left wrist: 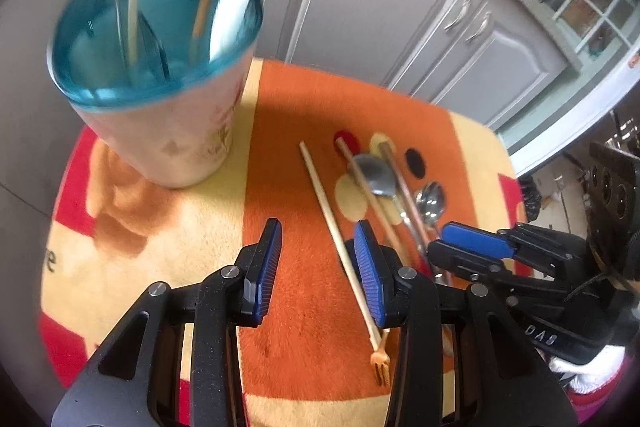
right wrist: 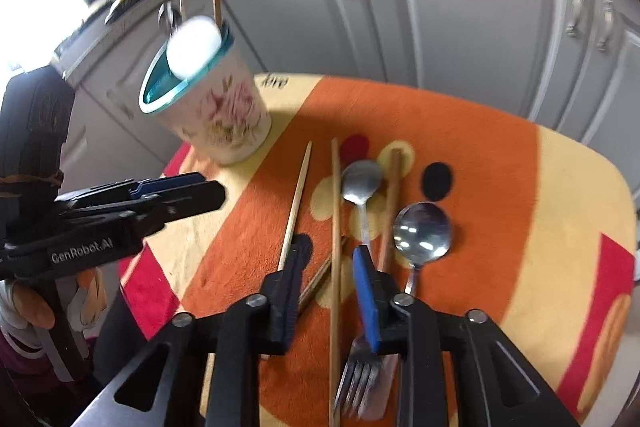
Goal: Organize utensils
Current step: 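Grasp a thin bamboo stick with the left tool while the right tool grasps a wooden chopstick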
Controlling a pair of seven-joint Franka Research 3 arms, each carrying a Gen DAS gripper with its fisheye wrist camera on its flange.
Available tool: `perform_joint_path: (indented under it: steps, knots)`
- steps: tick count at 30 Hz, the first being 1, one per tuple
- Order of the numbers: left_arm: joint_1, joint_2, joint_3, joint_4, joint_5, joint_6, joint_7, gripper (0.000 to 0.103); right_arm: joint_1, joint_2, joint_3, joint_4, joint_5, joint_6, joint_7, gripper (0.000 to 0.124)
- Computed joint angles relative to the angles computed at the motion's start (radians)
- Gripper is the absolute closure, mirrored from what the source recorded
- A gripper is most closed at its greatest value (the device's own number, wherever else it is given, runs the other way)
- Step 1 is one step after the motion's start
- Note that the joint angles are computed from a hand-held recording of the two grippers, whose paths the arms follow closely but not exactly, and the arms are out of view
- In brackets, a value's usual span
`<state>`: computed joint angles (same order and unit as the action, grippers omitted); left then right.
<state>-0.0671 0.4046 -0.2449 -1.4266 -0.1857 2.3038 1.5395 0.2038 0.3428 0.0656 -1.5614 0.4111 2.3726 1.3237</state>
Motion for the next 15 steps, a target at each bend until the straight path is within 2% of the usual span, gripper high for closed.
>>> perform_joint_path:
  steps: [6,11,15]
  knots:
    - [0.000,0.030,0.010,0.019,0.021,-0.022,-0.028,0.067,0.009,0.127,0.001,0.160,-0.036,-0.097,0.006,0.103]
    - [0.001,0.043,0.007,0.033,0.028,-0.030,-0.031,0.066,0.037,0.212,-0.023,0.281,-0.130,-0.159,0.044,0.104]
    - [-0.016,0.084,0.004,0.090,0.045,-0.053,-0.041,0.066,0.022,0.229,-0.011,0.291,-0.124,-0.158,0.023,0.114]
